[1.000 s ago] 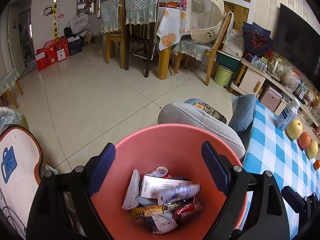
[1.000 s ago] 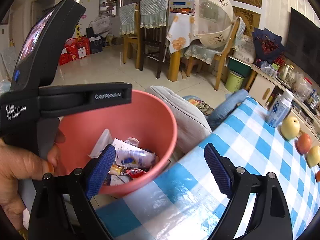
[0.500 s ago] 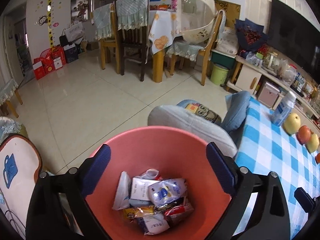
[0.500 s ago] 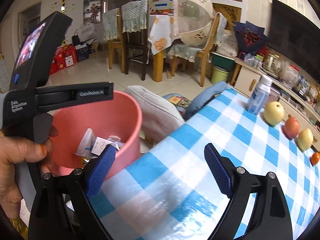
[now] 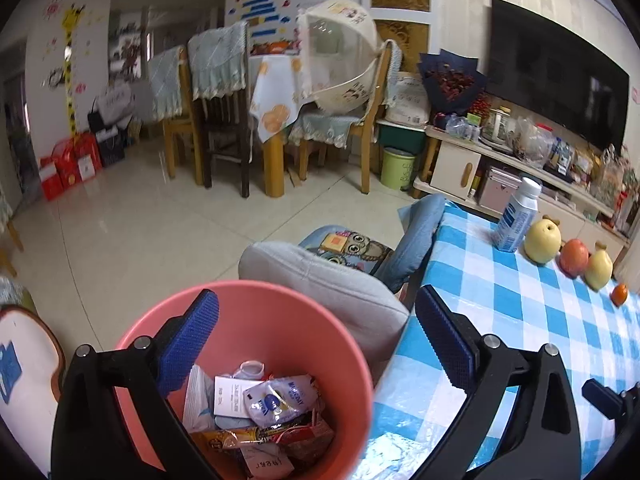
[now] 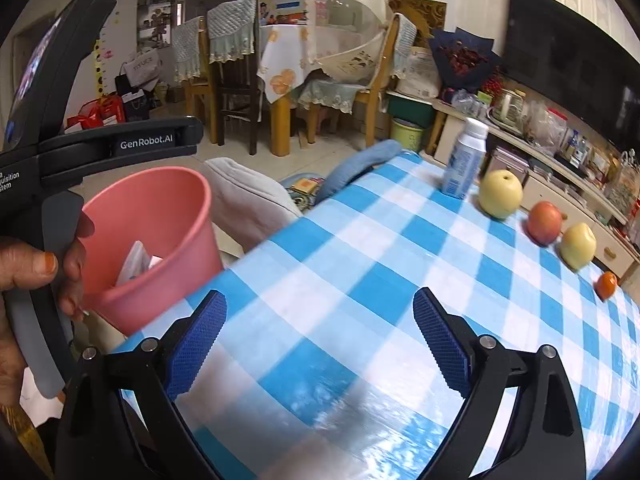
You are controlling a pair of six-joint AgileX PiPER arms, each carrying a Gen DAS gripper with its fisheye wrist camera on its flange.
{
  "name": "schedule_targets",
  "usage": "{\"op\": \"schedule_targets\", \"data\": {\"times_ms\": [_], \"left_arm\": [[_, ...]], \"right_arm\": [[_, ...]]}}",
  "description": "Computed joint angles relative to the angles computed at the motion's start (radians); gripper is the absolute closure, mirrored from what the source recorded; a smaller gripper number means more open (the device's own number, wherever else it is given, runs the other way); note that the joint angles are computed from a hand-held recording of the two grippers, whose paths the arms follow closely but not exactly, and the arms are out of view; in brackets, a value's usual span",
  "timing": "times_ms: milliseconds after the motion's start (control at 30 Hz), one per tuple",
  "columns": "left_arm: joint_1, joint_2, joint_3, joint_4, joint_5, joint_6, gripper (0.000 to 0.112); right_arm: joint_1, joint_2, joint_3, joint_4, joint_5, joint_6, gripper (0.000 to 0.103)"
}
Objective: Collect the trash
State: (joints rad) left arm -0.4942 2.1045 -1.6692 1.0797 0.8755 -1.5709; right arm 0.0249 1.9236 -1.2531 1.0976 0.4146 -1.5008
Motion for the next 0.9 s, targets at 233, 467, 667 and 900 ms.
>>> {"op": "schedule_targets", "data": {"times_ms": [233,467,667,900], "left_arm": [[-0.063,0.09,-0.15,0.021,0.079,0.08,0.013],[-0.109,0.167,-0.278,0.023,0.095,0.133,0.013],[-0.135,0.253,-0.425,-0.025,0.095,0.209,0.013],[-0.177,0.417,-0.706,-0.071,0.161,0.377,0.013]], "right_arm": [[-0.079,-0.009,0.014,0.019,0.024,-0.046,0.009],[-0.167,-0.002,0.008,0.043,0.065,-0.082,0.009],[-0.238,0.025,-0.025,0.052,0.109,-0.074,0.009],[-0.318,0.061,-0.073,0.039,0.142,-0.05,0.009]]}}
